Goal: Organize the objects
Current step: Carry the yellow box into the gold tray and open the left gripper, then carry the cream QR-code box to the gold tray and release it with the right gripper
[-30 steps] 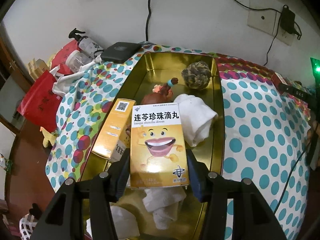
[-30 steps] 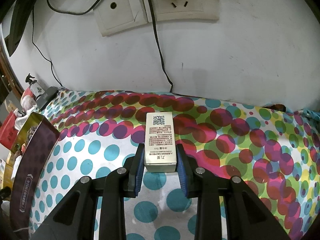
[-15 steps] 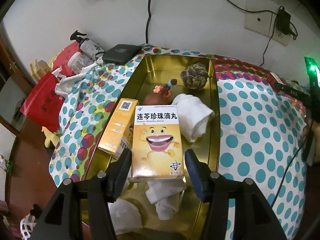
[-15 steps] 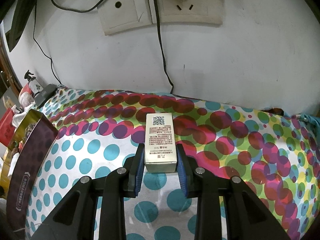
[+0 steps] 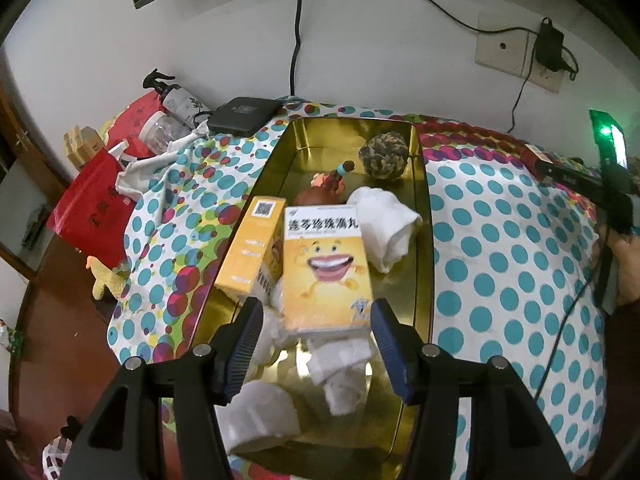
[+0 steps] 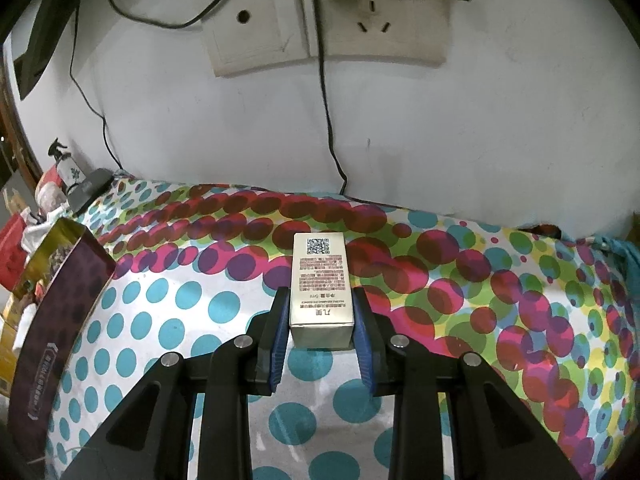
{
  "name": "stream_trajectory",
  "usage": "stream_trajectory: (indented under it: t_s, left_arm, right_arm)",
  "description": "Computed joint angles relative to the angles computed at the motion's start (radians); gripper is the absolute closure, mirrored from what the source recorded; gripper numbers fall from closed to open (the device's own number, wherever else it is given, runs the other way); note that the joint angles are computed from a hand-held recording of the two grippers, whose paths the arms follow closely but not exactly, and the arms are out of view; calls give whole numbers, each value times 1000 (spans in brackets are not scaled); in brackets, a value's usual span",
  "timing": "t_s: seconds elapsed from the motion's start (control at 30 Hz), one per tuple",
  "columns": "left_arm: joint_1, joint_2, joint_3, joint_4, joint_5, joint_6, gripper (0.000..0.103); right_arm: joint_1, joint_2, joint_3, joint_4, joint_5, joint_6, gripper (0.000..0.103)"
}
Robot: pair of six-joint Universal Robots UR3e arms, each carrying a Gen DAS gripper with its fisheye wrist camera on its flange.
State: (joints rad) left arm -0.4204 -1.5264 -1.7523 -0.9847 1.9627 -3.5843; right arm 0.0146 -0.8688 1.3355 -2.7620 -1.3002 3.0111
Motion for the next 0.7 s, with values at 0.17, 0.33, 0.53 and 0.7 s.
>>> stream_trajectory:
  t_s: [0.17, 0.33, 0.53, 0.7]
  left_arm:
    - [37, 151, -109, 4, -27, 19, 41]
    - [100, 289, -200, 14, -67, 19, 32]
    - [149, 390, -276, 43, -167, 4, 32]
    - [127, 438, -324, 63, -190, -6, 32]
  right_arm:
    - [17, -16, 40, -80, -29, -28, 74]
    - [31, -42, 90, -143, -61, -34, 74]
    - [31, -207, 200, -69, -11, -35, 74]
    - [75, -416, 294, -3, 19, -55, 74]
